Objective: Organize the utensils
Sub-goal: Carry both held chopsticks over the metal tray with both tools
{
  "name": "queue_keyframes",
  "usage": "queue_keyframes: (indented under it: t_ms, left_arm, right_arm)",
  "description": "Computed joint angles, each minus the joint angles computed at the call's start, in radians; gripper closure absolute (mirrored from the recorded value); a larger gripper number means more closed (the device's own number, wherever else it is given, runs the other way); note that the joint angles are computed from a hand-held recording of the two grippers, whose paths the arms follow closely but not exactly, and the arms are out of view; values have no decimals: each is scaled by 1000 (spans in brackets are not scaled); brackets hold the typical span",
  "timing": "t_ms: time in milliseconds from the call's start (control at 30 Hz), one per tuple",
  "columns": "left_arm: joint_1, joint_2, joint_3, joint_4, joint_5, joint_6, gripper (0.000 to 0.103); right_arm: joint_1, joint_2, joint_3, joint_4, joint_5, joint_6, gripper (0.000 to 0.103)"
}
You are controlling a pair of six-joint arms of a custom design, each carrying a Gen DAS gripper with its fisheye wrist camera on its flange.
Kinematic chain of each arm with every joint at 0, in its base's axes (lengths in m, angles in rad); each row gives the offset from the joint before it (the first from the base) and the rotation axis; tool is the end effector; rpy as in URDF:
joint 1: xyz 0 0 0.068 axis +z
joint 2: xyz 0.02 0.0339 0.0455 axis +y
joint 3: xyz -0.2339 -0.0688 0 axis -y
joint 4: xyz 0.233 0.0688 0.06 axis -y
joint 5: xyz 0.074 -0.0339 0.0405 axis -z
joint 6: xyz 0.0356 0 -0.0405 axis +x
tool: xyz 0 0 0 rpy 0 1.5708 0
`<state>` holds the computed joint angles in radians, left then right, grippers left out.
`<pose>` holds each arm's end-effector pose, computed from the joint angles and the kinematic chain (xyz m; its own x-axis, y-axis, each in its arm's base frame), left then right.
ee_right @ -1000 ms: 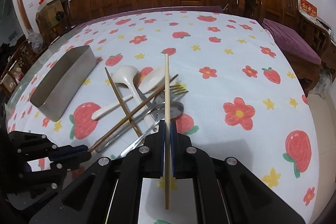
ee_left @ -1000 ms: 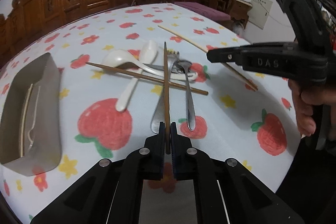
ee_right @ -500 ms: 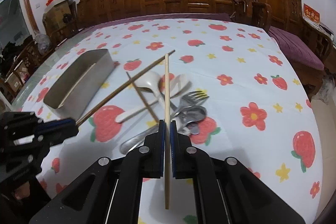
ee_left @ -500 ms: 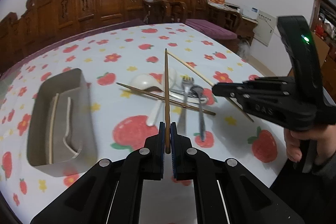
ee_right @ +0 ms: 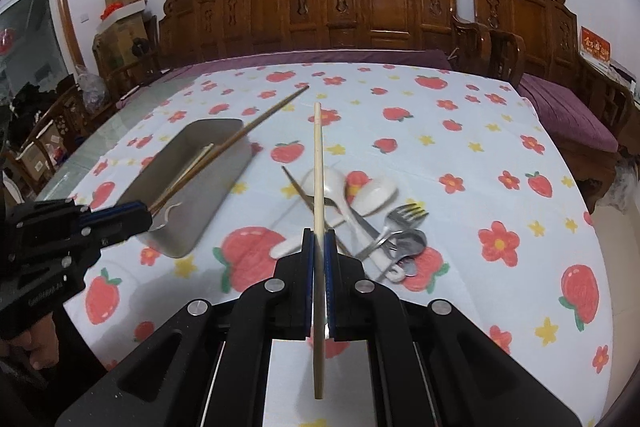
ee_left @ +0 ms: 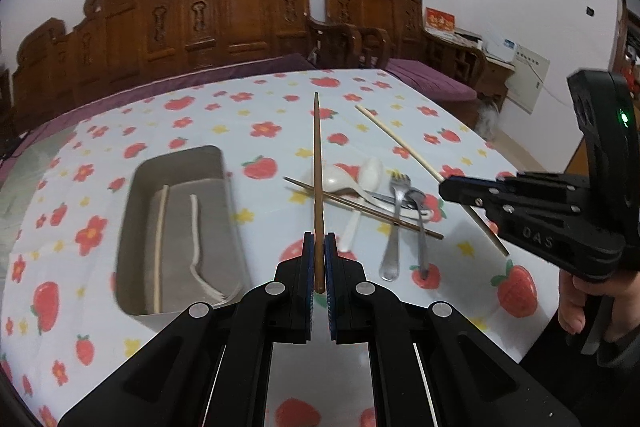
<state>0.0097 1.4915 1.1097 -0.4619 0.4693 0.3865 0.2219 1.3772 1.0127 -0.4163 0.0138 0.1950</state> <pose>0.3105 -0.0131 0.2365 -0.5819 0.3306 -0.7430 0.5520 0.8315 -0.0624 0.2849 0.0638 0.2389 -0.7144 0.0374 -0.6988 -0.0735 0.9890 0.1281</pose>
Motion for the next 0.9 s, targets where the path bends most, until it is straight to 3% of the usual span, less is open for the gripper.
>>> queue_keyframes:
  t_ms: [500, 900]
  left_arm:
    - [155, 132, 163, -86, 12, 31, 99]
    - [193, 255, 260, -126, -62, 52, 99]
  right_arm:
    - [140, 95, 169, -66, 56, 23, 97]
    - [224, 225, 283, -85, 78, 36, 97]
